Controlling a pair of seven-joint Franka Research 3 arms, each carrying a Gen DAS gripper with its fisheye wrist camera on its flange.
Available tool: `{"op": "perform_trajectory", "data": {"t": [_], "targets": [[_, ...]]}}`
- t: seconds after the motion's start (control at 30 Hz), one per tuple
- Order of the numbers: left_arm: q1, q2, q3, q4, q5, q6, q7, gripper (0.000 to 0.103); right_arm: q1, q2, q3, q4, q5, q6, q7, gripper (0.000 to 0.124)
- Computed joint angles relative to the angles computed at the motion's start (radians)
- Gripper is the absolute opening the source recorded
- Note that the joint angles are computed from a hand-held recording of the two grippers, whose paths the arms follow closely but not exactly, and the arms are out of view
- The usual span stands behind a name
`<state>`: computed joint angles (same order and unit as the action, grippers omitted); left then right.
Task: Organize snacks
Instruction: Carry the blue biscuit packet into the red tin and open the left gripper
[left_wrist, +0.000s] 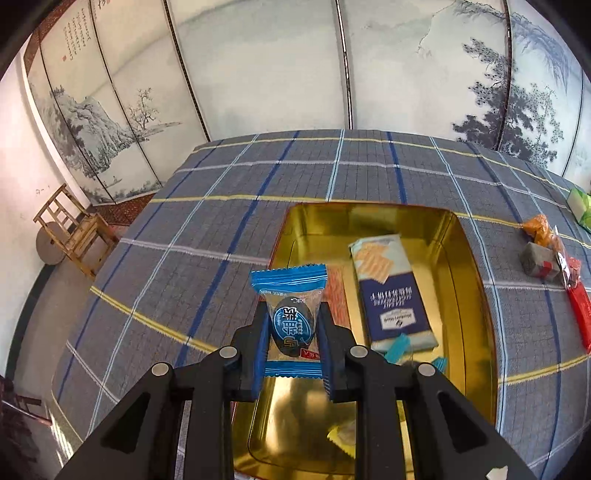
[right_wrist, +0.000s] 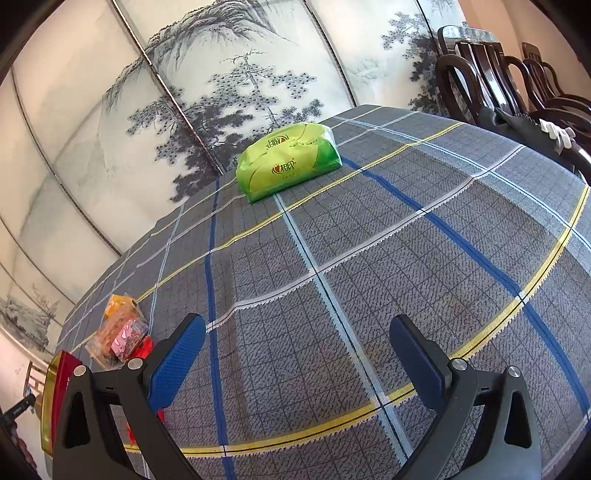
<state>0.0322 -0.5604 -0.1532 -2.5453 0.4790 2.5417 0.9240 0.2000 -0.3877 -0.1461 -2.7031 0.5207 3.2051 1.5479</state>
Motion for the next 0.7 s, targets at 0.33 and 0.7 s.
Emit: {"op": "perform_trajectory", "data": {"t": [0.33, 0.7], "targets": [[-0.039, -0.030, 0.005, -0.082, -0.048, 0.012, 0.038, 0.021, -0.002, 0.000, 0.001, 0.000, -0.003, -0.001, 0.002, 0.100], [-0.026, 0.022, 0.009, -0.071, -0.051, 0.016, 0.027, 0.022, 0.001, -0.001, -0.003, 0.000, -0.002, -0.003, -0.001, 0.100]]}}
